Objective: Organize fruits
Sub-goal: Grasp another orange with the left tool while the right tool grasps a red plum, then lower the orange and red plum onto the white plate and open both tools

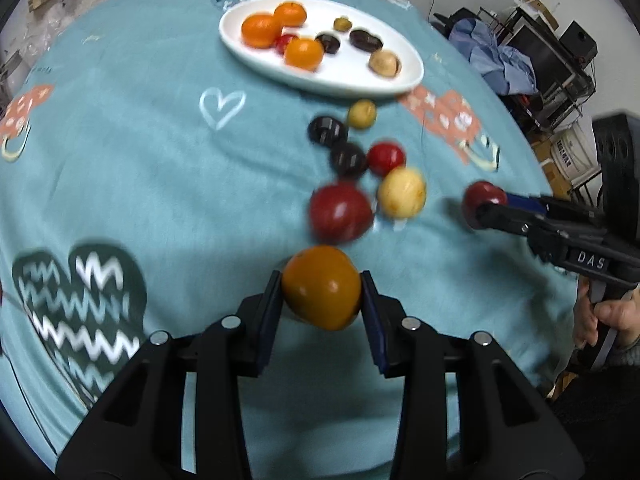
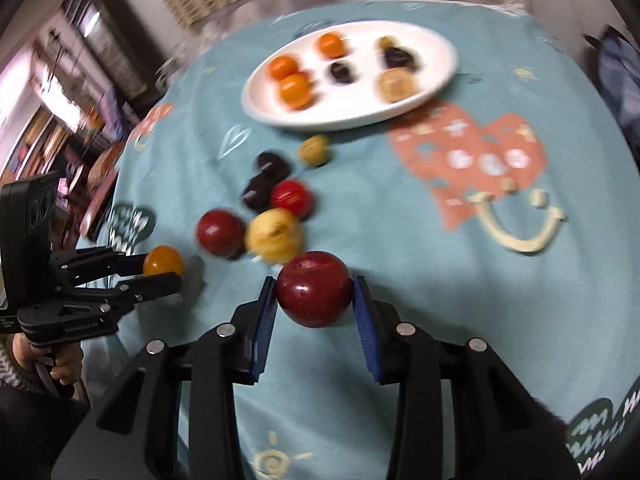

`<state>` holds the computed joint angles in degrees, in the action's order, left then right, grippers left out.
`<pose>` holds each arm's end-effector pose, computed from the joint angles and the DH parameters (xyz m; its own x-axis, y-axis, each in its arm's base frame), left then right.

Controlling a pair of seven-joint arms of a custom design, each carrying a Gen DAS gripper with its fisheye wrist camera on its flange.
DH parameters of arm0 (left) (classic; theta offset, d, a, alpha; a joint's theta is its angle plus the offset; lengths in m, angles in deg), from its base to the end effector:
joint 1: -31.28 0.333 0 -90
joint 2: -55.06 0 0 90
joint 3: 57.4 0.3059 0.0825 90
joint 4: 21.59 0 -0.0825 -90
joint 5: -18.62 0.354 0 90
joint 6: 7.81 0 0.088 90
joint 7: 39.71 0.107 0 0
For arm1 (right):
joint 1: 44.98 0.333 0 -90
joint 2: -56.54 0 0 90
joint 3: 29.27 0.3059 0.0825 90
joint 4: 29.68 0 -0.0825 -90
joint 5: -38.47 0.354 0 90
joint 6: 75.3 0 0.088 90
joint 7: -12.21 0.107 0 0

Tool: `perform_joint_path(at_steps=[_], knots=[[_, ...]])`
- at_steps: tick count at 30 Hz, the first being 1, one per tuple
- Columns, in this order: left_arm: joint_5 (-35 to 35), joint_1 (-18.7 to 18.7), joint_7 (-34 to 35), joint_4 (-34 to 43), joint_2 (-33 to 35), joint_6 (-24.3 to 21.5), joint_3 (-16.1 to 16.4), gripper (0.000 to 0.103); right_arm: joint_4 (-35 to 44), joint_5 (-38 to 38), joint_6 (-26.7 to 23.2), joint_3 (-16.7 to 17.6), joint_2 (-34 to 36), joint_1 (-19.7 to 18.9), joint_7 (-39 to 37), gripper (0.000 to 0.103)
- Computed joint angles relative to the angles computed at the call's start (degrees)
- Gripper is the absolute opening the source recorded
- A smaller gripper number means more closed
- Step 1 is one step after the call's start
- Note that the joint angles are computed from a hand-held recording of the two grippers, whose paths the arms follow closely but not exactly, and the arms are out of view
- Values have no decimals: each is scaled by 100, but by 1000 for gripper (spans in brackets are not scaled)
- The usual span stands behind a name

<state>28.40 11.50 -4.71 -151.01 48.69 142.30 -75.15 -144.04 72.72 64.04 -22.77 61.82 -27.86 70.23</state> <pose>0.4058 -0.3210 0.4638 0.1115 -0.9604 0.2554 -0.8958 -0.2084 -0.3927 0.5294 0.2316 0.4564 0.5790 -0.7555 -0.3065 -0.7877 -0.4215 -0.4493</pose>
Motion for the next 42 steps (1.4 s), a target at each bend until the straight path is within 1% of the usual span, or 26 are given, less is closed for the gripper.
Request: perform_joint_path(at_steps=[5, 8, 11, 13, 16, 20, 23, 24, 25, 26, 27, 29, 32, 35, 37, 38, 39, 42], knots=[[553, 178, 69, 915, 559, -171, 145, 39, 566, 121, 105, -18, 355, -115, 20, 39], [815, 236, 226, 1587, 982, -337, 299, 39, 1115, 159, 156, 84, 717, -141, -53, 39], [975, 282, 514, 2506, 1597, -566, 497, 39, 1655, 39, 157, 195, 1101, -117, -47, 39], [953, 292, 709, 2987, 1934, -656, 602, 39, 2109, -121, 134, 272, 1449, -63, 18, 39], [878, 288, 1053, 3913, 2624, -862, 749, 39, 2711, -355, 84, 370, 1906, -17, 59, 39], [661, 247, 1355, 4741, 3284, -1087, 876, 39, 3427, -755, 7, 431, 2472, 102, 204, 39], [483, 234, 1493, 5154, 3670, -1189, 943, 39, 3812, -1130, -26, 366, 2809, 245, 439, 39], [473, 206, 1464, 5187, 3714, -1210, 989, 40, 3924, -1273, -61, 319, 2892, 298, 584, 40], [453, 192, 1422, 5165, 3719, -1204, 1020, 48, 4039, -1379, -72, 297, 2966, 333, 704, 49], [429, 193, 1385, 5099, 3694, -1129, 1037, 53, 3999, -1552, 72, 418, 2966, 255, 838, 65], [482, 170, 1298, 4913, 3585, -947, 1085, 54, 3760, -1404, 406, 339, 2821, 309, 741, 67], [607, 122, 1203, 4714, 3423, -837, 1150, 55, 3454, -1267, 676, 509, 2618, 155, 525, 67], [755, 106, 940, 4196, 2991, -669, 1182, 55, 3141, -1077, 767, 616, 2363, 1, 428, 67], [930, 96, 545, 3330, 2305, -525, 1147, 55, 2539, -735, 800, 678, 1897, -162, 309, 67], [967, 128, 305, 2741, 1860, -471, 1039, 56, 1943, -584, 863, 631, 1475, -199, 256, 67], [965, 155, 233, 2568, 1730, -472, 971, 56, 1661, -554, 872, 576, 1282, -191, 283, 68], [929, 160, 136, 2240, 1497, -473, 880, 56, 1409, -469, 864, 544, 1115, -201, 282, 68], [803, 154, 5, 1614, 1055, -543, 611, 56, 753, -227, 797, 438, 670, -194, 273, 68]])
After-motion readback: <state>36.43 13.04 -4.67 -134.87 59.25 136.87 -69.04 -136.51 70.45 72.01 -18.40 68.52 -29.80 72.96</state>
